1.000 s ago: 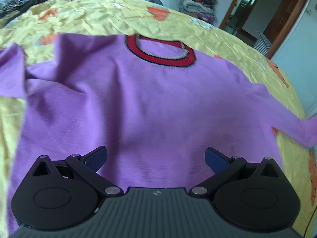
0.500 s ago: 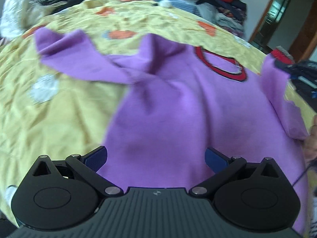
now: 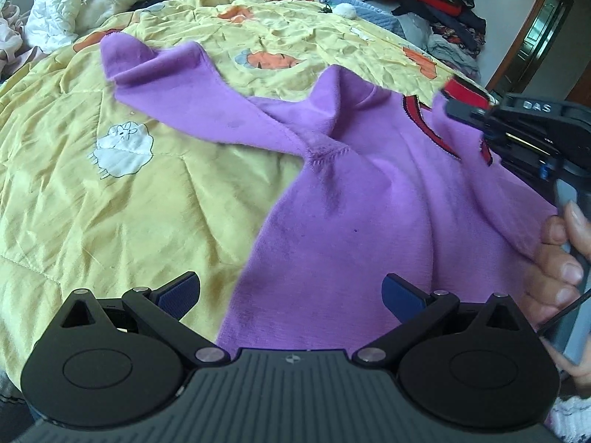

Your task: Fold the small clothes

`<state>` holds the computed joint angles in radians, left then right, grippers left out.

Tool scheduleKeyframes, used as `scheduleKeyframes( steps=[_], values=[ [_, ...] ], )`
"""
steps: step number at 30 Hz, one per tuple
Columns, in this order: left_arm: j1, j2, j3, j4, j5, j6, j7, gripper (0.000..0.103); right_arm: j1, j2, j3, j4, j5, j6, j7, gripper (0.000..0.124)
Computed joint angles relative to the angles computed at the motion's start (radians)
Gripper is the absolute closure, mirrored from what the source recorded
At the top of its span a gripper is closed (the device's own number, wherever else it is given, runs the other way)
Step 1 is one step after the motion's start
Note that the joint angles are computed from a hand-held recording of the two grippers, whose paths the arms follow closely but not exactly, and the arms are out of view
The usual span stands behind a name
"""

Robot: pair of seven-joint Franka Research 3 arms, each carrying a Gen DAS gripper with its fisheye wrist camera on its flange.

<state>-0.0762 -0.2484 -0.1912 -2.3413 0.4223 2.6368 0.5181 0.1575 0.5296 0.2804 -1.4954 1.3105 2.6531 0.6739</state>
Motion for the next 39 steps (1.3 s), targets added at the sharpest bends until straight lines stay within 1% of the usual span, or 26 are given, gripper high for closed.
scheduleKeyframes(
  steps=[1,2,3,6,12,15,16,18,19,20,21,22,23,24,26,27,28,29,30,31,32,34,35,37,38,39],
  values=[
    [0.0,0.002,0.001,0.001,0.0,0.002,0.002,0.0,0.01,0.01,0.002,0.009,-0.008,0.008,-0.011,0.12],
    [0.0,0.003,0.001,0.001,-0.001,0.003,0.002,0.0,0.035,0.008,-0.011,0.004,-0.045,0.045,0.007,0.12],
    [-0.001,0.004,0.001,0.002,-0.003,0.001,0.002,0.0,0.046,0.011,-0.016,0.004,-0.071,0.057,0.027,0.12],
    [0.0,0.007,-0.002,0.004,0.0,-0.007,-0.008,0.0,0.047,0.054,-0.009,0.034,-0.12,0.027,0.106,0.12],
    [-0.006,0.004,-0.003,0.005,-0.004,-0.027,-0.009,0.0,0.044,0.086,0.03,0.037,-0.144,0.058,0.084,0.12],
    [-0.007,0.007,-0.003,0.008,-0.004,-0.033,-0.01,0.0,0.057,0.101,0.023,0.048,-0.186,0.061,0.122,0.12],
    [-0.008,0.008,-0.003,0.009,-0.004,-0.034,-0.011,0.0,0.054,0.11,0.024,0.057,-0.204,0.036,0.136,0.12],
    [-0.01,0.013,0.0,0.014,-0.011,-0.032,-0.01,0.0,0.099,0.113,-0.018,0.062,-0.315,0.04,0.19,0.118],
    [-0.009,0.016,0.0,0.017,-0.01,-0.029,-0.013,0.0,0.095,0.11,-0.008,0.054,-0.33,0.05,0.171,0.118],
    [-0.008,0.02,0.0,0.021,-0.008,-0.024,-0.016,0.0,0.087,0.103,0.002,0.043,-0.337,0.048,0.165,0.106],
    [-0.008,0.026,0.001,0.028,-0.008,-0.014,-0.014,0.0,0.068,0.091,0.014,0.035,-0.337,0.018,0.158,0.093],
    [-0.009,0.038,0.004,0.042,-0.013,-0.006,-0.007,0.0,0.041,0.076,0.031,0.023,-0.32,-0.019,0.136,0.058],
    [-0.011,0.05,0.007,0.056,-0.02,0.004,0.0,0.0,-0.004,0.045,0.062,-0.012,-0.257,-0.039,0.074,0.038],
    [-0.012,0.065,0.011,0.07,-0.025,0.032,0.009,0.0,-0.055,-0.006,0.096,-0.074,-0.148,-0.023,-0.034,0.037],
    [-0.013,0.1,0.015,0.1,-0.025,0.1,0.031,0.0,-0.129,-0.098,0.111,-0.172,0.022,-0.014,-0.204,0.037],
    [-0.017,0.125,0.018,0.122,-0.033,0.13,0.053,0.0,-0.176,-0.145,0.105,-0.221,0.113,-0.028,-0.279,0.037],
    [-0.022,0.157,0.023,0.146,-0.052,0.174,0.087,0.0,-0.199,-0.176,0.087,-0.253,0.173,-0.024,-0.321,0.037],
    [-0.029,0.195,0.029,0.171,-0.087,0.228,0.134,0.0,-0.219,-0.207,0.058,-0.287,0.228,0.011,-0.364,0.037],
    [-0.034,0.234,0.03,0.204,-0.119,0.256,0.179,0.0,-0.222,-0.222,0.024,-0.304,0.233,0.062,-0.369,0.037],
    [-0.037,0.286,0.026,0.258,-0.129,0.26,0.217,0.0,-0.218,-0.225,-0.011,-0.311,0.208,0.103,-0.339,0.037],
    [-0.04,0.328,0.026,0.301,-0.111,0.265,0.233,0.0,-0.221,-0.221,-0.047,-0.313,0.19,0.129,-0.31,0.037],
    [-0.077,0.417,0.062,0.41,0.043,0.221,0.161,0.0,-0.224,-0.191,-0.118,-0.293,0.12,0.13,-0.222,0.037],
    [-0.089,0.451,0.072,0.451,0.08,0.194,0.144,0.0,-0.223,-0.171,-0.142,-0.273,0.104,0.116,-0.201,0.038],
    [-0.1,0.516,0.082,0.522,0.101,0.152,0.136,0.0,-0.23,-0.106,-0.168,-0.205,0.086,0.082,-0.14,0.039],
    [-0.101,0.538,0.084,0.541,0.101,0.14,0.145,0.0,-0.241,-0.072,-0.167,-0.166,0.086,0.055,-0.123,0.046],
    [-0.117,0.559,0.104,0.566,0.135,0.106,0.125,0.0,-0.239,-0.038,-0.167,-0.128,0.066,0.051,-0.099,0.05]
  ],
)
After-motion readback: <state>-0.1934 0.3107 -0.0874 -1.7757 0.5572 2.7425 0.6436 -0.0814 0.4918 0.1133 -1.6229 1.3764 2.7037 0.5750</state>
